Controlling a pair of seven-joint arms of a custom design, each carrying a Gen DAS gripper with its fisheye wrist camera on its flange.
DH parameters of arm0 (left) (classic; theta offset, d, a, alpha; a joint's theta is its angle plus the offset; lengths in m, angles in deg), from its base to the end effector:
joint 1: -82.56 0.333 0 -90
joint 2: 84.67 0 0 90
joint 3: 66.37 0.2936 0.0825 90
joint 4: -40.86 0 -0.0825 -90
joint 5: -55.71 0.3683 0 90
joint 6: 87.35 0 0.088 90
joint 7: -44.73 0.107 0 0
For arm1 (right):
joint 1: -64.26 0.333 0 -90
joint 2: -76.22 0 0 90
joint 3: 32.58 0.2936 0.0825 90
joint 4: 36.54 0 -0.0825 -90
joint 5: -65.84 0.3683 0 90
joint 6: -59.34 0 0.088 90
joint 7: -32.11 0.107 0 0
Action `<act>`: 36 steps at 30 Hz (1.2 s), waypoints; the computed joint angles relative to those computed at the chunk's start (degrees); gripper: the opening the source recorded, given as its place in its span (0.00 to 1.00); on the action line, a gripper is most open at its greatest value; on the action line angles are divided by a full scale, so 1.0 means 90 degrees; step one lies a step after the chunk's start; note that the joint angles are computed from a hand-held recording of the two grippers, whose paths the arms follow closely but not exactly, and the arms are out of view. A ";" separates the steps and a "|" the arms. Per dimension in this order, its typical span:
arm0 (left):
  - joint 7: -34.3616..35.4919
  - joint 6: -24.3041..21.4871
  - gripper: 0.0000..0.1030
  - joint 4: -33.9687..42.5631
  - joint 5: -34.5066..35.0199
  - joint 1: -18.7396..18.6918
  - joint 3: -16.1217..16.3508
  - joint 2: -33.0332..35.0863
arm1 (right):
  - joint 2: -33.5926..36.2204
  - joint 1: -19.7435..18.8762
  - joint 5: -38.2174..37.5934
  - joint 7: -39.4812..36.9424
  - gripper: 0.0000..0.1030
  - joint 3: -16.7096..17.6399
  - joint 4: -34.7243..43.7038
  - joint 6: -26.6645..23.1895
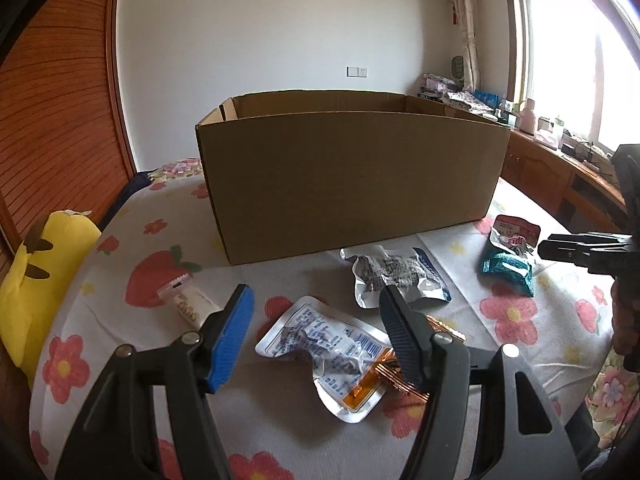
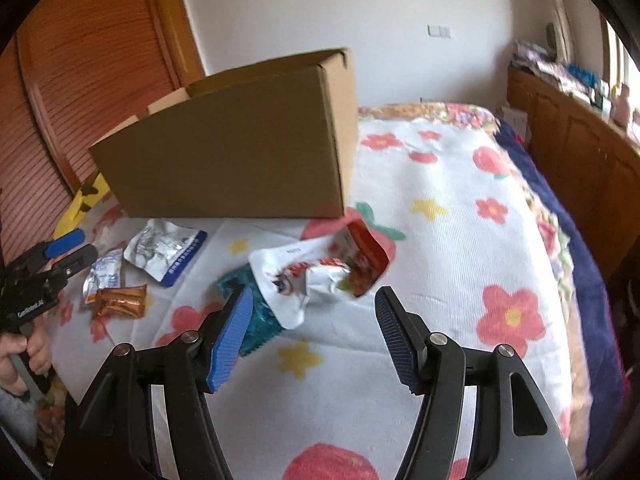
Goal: Organize snacks
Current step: 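Withdraw both open tools from the box toward the remaining foil packets, then grasp the white-red pouch with the right tool while the left tool grasps the gold-wrapped bar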
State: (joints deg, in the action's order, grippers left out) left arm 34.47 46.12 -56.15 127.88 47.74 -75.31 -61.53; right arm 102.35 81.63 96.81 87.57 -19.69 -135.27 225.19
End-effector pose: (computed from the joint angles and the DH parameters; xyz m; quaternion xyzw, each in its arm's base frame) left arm 0.5009 -0.4412 0.3852 -0.6849 0.5651 -0.2957 0.3524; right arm 0.6159 0.2996 0.3910 -0.8147 0.4336 -0.1126 0.3682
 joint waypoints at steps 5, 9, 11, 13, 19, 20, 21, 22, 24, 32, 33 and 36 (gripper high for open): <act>0.0089 -0.0037 0.63 0.0060 -0.0025 -0.0013 0.0007 0.0059 | 0.0153 -0.0120 0.0211 0.0207 0.63 -0.0016 0.0302 -0.0448; 0.0151 -0.0047 0.63 0.0109 0.0010 -0.0050 0.0031 0.0107 | 0.0326 0.0014 -0.0001 0.0581 0.63 -0.0210 0.0623 -0.0810; 0.0142 -0.0074 0.63 0.0122 0.0025 -0.0070 0.0038 0.0116 | 0.0417 0.0045 -0.0082 0.0696 0.63 -0.0242 0.0782 -0.0927; 0.0121 -0.0074 0.63 0.0118 0.0037 -0.0078 0.0041 0.0116 | 0.0515 0.0147 -0.0274 0.0890 0.63 -0.0348 0.0957 -0.0998; 0.0003 -0.0088 0.63 0.0102 0.0050 -0.0084 0.0049 0.0106 | 0.0887 0.0411 -0.0852 0.1345 0.63 -0.0563 0.1568 -0.1228; -0.0031 -0.0107 0.63 0.0095 0.0070 -0.0093 0.0052 0.0098 | 0.0930 0.0472 -0.0988 0.1415 0.63 -0.0611 0.1629 -0.1213; -0.0093 -0.0136 0.63 0.0077 0.0127 -0.0114 0.0060 0.0084 | 0.0980 0.0533 -0.1119 0.1494 0.63 -0.0657 0.1697 -0.1208; -0.0157 -0.0159 0.63 0.0055 0.0197 -0.0134 0.0065 0.0068 | 0.1026 0.0600 -0.1267 0.1580 0.63 -0.0716 0.1759 -0.1222; -0.0216 -0.0181 0.63 0.0033 0.0266 -0.0139 0.0052 0.0054 | 0.1078 0.0691 -0.1513 0.1703 0.63 -0.0795 0.1797 -0.1197; -0.0099 -0.0135 0.63 0.0065 0.0211 -0.0094 -0.0001 0.0087 | 0.1169 0.0741 -0.1908 0.1908 0.62 -0.0833 0.1778 -0.1030; -0.0064 -0.0103 0.63 0.0067 0.0212 -0.0091 -0.0001 0.0091 | 0.1185 0.0816 -0.2022 0.2001 0.57 -0.0923 0.1790 -0.1001; 0.0245 0.0071 0.63 0.0132 0.0070 -0.0033 -0.0026 0.0138 | 0.1173 0.1081 -0.2465 0.2388 0.49 -0.1218 0.1735 -0.0907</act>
